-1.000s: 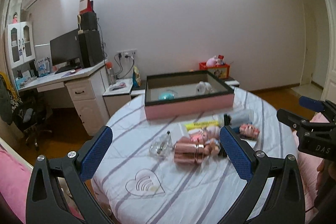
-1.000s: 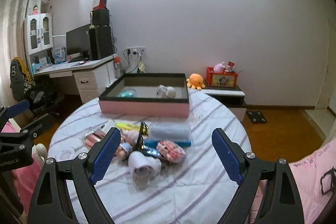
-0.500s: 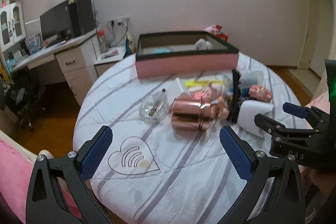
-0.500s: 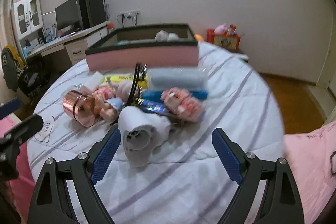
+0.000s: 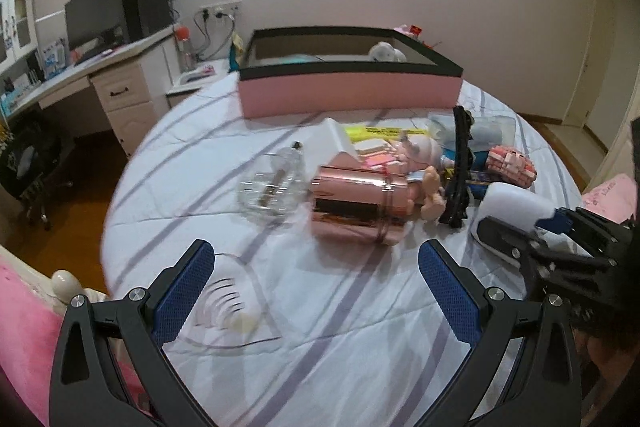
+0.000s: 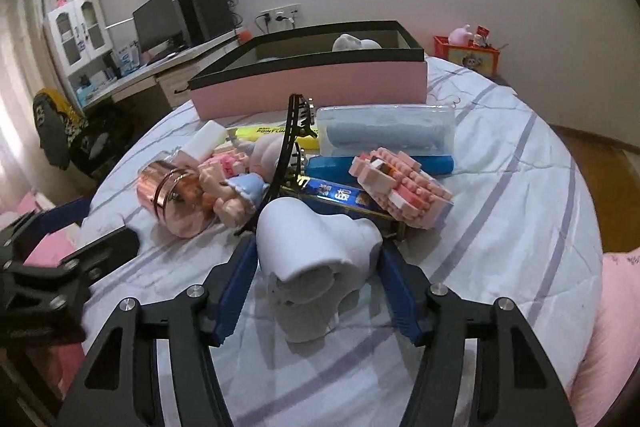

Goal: Organize rigid objects
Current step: 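Grasp the rose-gold cylinder with the left tool while the right tool grasps the white hair dryer, then lower the cylinder and hair dryer into the pink box and release both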

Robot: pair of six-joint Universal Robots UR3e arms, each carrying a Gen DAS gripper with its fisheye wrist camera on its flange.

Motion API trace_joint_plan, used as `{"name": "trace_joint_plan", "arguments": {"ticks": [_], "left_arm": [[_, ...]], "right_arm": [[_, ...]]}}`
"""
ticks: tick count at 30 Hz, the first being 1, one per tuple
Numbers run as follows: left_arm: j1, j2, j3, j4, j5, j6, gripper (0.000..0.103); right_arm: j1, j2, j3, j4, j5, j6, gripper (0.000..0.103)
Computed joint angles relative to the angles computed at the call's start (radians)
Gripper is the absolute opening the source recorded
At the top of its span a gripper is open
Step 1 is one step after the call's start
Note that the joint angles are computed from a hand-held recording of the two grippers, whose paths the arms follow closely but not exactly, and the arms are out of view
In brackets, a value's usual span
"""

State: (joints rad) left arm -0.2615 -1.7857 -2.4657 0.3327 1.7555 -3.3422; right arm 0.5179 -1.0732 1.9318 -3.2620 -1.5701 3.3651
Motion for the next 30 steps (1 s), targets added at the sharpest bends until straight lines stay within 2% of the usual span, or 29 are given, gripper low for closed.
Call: {"name": "trace_joint_plan", "arguments": {"ticks": [7,8,11,12,15,20,21,23,30], "left_arm": [[-0.043,-0.122,0.148,-0.047,0.03,-0.039,0.102],[-0.047,-0.136,0.165,-0.052,0.041,-0.043,0.097],[-0.035,-0.144,0.185,-0.089,0.039,-0.029,0.073],[-0.023,-0.142,0.184,-0.097,0.02,-0.022,0.07],[-0.009,-0.14,0.182,-0.101,-0.003,-0.009,0.067],[-0.019,-0.155,0.223,-0.146,0.026,-0.003,0.072],[-0.012,-0.159,0.226,-0.146,0.014,-0.003,0.069],[0.004,-0.167,0.221,-0.12,-0.023,0.014,0.056],[-0.01,-0.116,0.161,-0.09,-0.008,0.018,0.055]], "right_arm": [[-0.034,-0.095,0.136,-0.029,-0.044,-0.042,0.063],[-0.048,-0.105,0.152,-0.035,-0.035,-0.045,0.063],[-0.09,-0.122,0.186,-0.055,0.007,-0.053,0.063],[-0.092,-0.122,0.185,-0.054,0.008,-0.057,0.063],[-0.096,-0.111,0.171,-0.053,0.014,-0.06,0.063],[-0.093,-0.09,0.146,-0.05,0.003,-0.067,0.063],[-0.092,-0.087,0.145,-0.052,0.0,-0.069,0.063],[-0.09,-0.08,0.137,-0.052,-0.006,-0.07,0.063],[-0.082,-0.104,0.15,-0.052,-0.012,-0.077,0.063]]}}
